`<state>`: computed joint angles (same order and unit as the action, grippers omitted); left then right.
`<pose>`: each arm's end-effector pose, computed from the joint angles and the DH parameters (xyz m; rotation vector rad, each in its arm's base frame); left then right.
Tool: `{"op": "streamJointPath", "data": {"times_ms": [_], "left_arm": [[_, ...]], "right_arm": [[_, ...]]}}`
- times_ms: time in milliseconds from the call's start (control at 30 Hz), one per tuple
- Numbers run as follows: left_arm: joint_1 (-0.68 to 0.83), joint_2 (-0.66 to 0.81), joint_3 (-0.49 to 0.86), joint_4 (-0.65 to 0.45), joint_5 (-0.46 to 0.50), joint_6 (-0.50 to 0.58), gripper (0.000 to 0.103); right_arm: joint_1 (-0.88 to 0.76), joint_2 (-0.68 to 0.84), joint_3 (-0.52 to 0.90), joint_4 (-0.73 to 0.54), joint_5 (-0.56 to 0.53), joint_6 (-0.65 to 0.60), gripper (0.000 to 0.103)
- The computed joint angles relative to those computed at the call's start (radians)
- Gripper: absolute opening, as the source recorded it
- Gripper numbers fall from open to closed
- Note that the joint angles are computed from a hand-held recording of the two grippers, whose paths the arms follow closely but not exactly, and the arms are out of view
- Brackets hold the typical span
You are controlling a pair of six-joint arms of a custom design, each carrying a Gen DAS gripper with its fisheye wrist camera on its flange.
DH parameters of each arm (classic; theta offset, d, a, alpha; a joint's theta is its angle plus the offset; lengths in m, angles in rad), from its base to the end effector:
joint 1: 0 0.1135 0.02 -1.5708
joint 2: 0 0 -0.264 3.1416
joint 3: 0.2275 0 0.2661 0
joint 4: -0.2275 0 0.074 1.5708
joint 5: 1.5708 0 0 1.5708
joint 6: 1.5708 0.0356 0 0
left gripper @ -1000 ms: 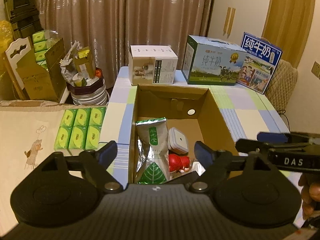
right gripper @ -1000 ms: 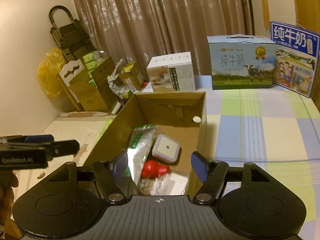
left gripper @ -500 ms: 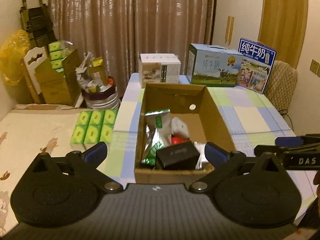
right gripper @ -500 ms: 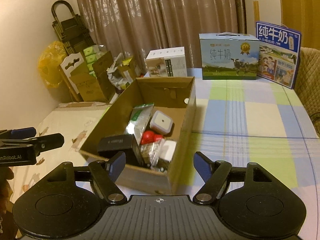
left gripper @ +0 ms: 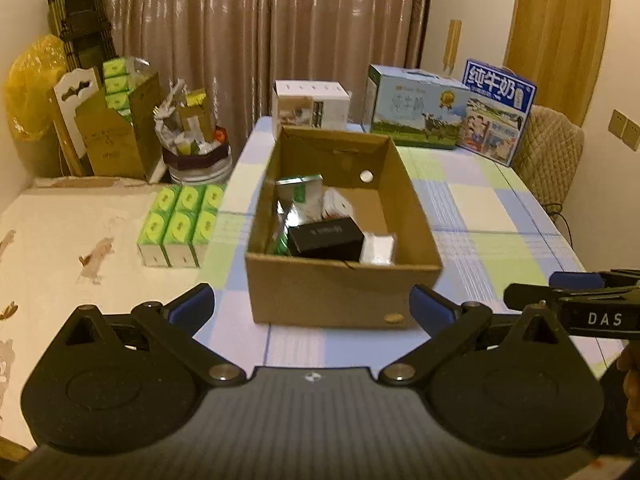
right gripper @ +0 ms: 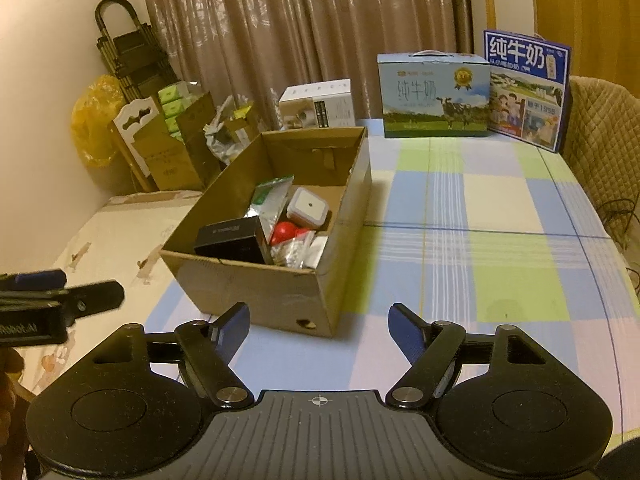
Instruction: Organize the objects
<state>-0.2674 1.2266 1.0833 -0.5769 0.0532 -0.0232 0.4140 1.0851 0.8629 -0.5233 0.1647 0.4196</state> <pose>0.2680 -0.0754 0.3121 0.3075 2.2782 -0.2113 0.2248 0.0924 0.2744 0.0901 2.3137 0.2355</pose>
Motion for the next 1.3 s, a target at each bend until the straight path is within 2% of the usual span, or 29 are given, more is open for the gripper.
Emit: {"op": "streamJointPath", "data": {"times_ms": [200,400,700,1300], "left_arm": [[-0.060,-0.079,-0.069,-0.018,-0.032,-0.090,0.102],[-0.075,-0.117,-0.112,-0.021,-0.031,-0.120,0.102],[-0.116,-0.159,-0.153,-0.031,-0.093,-0.119,0.102],[-0.146,-0.157,-0.182,-0.011,-0.112,-0.114,0.102]], "right_arm": [[0.021,-0.067,-0.027,-0.043,0.044,0.011,0.074],[0.025,-0.095,-0.048,-0.081,0.061,0.031,0.074],[0.049,-0.127,-0.079,-0.113,0.075,0.058,0.074],[0.075,-0.155,-0.094,-0.128,0.081,0.077,0.074]]}}
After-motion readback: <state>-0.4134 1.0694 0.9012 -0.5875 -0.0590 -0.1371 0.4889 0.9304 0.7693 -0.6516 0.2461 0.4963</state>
